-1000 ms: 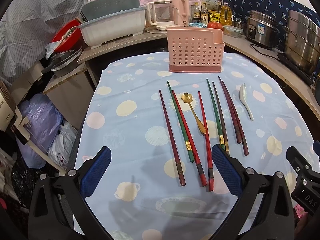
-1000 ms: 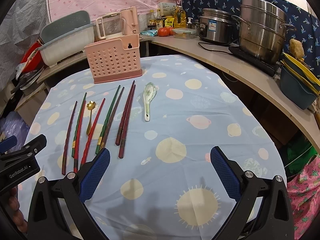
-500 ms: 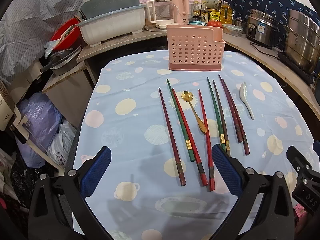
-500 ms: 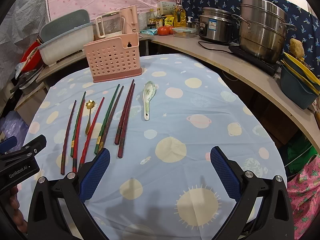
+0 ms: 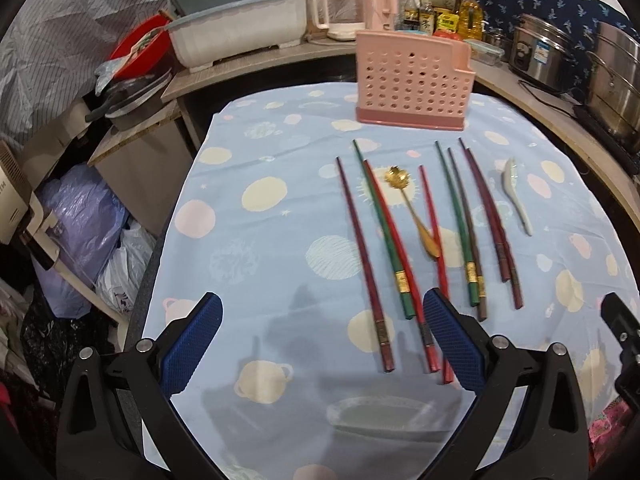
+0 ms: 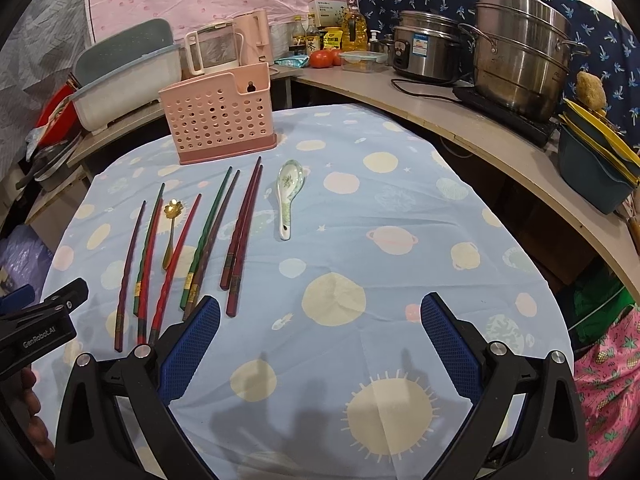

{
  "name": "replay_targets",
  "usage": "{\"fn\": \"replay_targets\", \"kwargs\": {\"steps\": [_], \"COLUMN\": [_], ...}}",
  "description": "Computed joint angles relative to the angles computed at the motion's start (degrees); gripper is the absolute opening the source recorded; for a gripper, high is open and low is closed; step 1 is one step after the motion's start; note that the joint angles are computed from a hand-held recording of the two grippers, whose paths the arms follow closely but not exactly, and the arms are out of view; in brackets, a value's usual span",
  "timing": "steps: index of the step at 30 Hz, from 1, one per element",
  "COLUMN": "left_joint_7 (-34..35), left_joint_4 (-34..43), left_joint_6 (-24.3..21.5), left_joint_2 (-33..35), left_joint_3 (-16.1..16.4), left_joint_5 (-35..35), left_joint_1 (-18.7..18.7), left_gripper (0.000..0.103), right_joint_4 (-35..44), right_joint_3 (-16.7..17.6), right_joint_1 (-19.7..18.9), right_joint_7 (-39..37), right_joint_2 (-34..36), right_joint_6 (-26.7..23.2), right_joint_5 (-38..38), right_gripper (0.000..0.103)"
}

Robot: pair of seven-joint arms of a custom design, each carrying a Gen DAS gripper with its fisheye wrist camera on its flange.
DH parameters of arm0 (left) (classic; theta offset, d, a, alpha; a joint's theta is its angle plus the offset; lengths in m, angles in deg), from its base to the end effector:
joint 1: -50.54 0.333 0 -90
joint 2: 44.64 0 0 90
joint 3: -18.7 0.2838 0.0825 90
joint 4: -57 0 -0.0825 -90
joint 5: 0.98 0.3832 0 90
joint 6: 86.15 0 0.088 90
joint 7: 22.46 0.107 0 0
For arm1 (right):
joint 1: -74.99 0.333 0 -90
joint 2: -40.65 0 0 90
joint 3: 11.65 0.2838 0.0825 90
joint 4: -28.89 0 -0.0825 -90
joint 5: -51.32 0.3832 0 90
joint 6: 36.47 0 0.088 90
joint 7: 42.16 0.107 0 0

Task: Organize utensils
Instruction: 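Close the left tool on a dark red chopstick while the right tool moves toward the white spoon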

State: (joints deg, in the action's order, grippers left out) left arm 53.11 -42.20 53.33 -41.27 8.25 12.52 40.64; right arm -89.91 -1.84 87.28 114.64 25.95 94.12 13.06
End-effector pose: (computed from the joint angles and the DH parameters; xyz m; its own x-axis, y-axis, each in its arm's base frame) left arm 0.5876 -0.2143 0.5765 -0.2031 -0.9770 -0.0655 -0.7600 0.1995 -0.6185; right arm 0.4922 0.1914 0.5621 -0.4271 -0.9041 -0.0167 -0.6439 0.3171 -0.6963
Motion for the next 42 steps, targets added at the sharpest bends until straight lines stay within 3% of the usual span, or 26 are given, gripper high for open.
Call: {"fn": "replay_targets", "kwargs": {"steps": [12, 15, 19, 23, 25, 28, 37, 39, 41, 42], "left_joint_7": [3.1, 4.2, 5.5, 9.7, 11.7, 12.4, 11.4, 11.5, 11.2, 11.5], "left_joint_4": [2.1, 3.3, 3.3, 3.1, 2.8, 2.7, 2.9, 2.7, 2.8, 3.3], "left_joint_6": [-2.7, -4.6, -4.5, -4.9, -5.4, -6.0, -5.1, -4.9, -4.6, -5.0], "left_joint_2": [4.0, 5.3, 5.5, 5.1, 4.8, 4.5, 5.1, 5.1, 5.1, 5.3], "left_joint_3": [0.2, 0.2, 0.2, -0.3, -0.5, -0.4, -0.2, -0.2, 0.1, 0.1], "left_joint_5": [-3.2, -5.0, -7.7, -12.5, -14.6, -16.5, -12.8, -12.3, -11.7, -12.3], "left_joint_1": [0.1, 0.3, 0.7, 1.4, 1.7, 1.7, 0.6, 0.6, 0.7, 1.0], "left_gripper": [0.093, 0.082, 0.078, 0.060, 0.057, 0.057, 0.056, 0.051, 0.030, 0.027], "right_joint_4": [1.6, 2.0, 2.5, 2.9, 3.2, 3.6, 4.4, 4.6, 4.9, 4.9], "right_joint_3": [-0.9, -1.0, -1.2, -1.5, -1.6, -1.9, -2.3, -2.4, -2.7, -2.8], "right_joint_1": [0.4, 0.5, 0.7, 0.9, 1.0, 1.1, 1.3, 1.3, 1.2, 1.2], "right_joint_7": [-1.8, -1.9, -2.4, -3.3, -3.6, -3.9, -4.3, -4.5, -4.7, -4.8], "right_joint_2": [2.1, 2.5, 3.0, 3.6, 4.0, 4.5, 5.5, 5.8, 6.1, 6.2], "right_joint_6": [-0.3, -0.5, -0.9, -0.5, -0.4, -0.3, -0.3, -0.3, 0.0, 0.3], "right_joint_5": [1.7, 1.8, 2.1, 2.7, 2.9, 3.2, 3.4, 3.4, 3.5, 3.6], "right_gripper": [0.096, 0.096, 0.096, 0.096, 0.096, 0.096, 0.096, 0.096, 0.096, 0.096]}}
